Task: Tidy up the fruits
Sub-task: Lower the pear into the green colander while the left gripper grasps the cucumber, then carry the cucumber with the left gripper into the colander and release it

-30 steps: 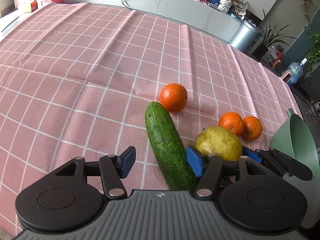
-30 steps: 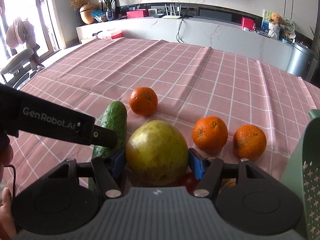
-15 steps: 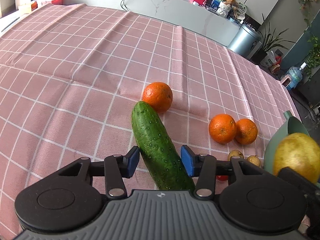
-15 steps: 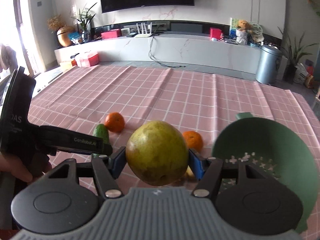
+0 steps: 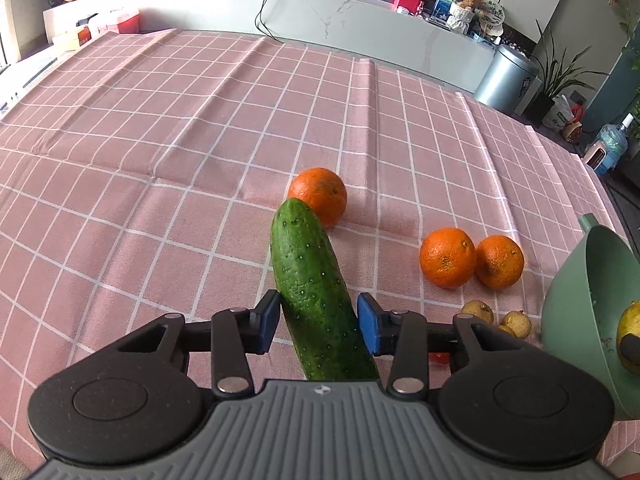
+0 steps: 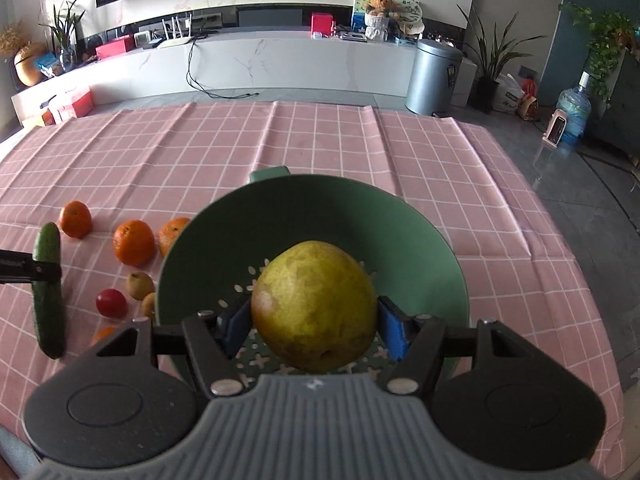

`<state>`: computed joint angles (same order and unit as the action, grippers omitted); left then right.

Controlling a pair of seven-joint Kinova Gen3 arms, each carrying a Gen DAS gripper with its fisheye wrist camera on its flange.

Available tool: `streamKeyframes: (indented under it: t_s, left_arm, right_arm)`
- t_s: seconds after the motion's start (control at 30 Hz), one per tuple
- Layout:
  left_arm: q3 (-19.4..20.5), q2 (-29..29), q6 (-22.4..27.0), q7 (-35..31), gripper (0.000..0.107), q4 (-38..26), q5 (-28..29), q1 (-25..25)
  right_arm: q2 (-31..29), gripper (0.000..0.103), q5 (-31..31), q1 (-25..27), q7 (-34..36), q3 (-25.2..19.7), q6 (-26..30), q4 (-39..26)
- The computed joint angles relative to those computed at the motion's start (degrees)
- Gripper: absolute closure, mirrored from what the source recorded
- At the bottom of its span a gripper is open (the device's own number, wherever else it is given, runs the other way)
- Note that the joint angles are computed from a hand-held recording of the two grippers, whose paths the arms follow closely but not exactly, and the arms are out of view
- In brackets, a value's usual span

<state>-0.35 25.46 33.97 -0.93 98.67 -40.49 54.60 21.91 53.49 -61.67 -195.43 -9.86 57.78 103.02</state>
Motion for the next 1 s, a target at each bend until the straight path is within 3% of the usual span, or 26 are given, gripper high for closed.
streamKeyframes:
  t_s: [0.2,0.47,0.67,0.83,1.0]
  left_arm:
    - [0.93,-2.35,3.07,1.20,0.065,-0.50,-3.30,2.38]
    - [3.24,-4.80,5.71,5.59,0.067,-2.69,-14.00,5.75]
    - [5.73,-5.51,5.79,6.15,0.067,-5.69,-20.37,6.03]
    - [6.61,-4.91,1.74,3.63,0.067,-8.39,-21.59,4.99]
    - [6.71,-2.09,-1.63,-3.86,0.067,-12.68,-16.63,3.92]
  right_arm:
    - [0.05,0.041,-2.90,2.99,4.47,-0.01,-4.29,1.45]
    - [-0.56,0.040,-5.65,4.18,5.13,0.94,-8.38,3.03]
    - [1.09,0.040,-7.03,4.25,9.34,1.41,-7.13,1.13]
    - [3.22,0.040,-9.49,4.48,16.76,1.50,-4.07,-1.95]
    - [3.84,0.040,-11.30,4.88,23.16,1.90,-3.66,-2.79]
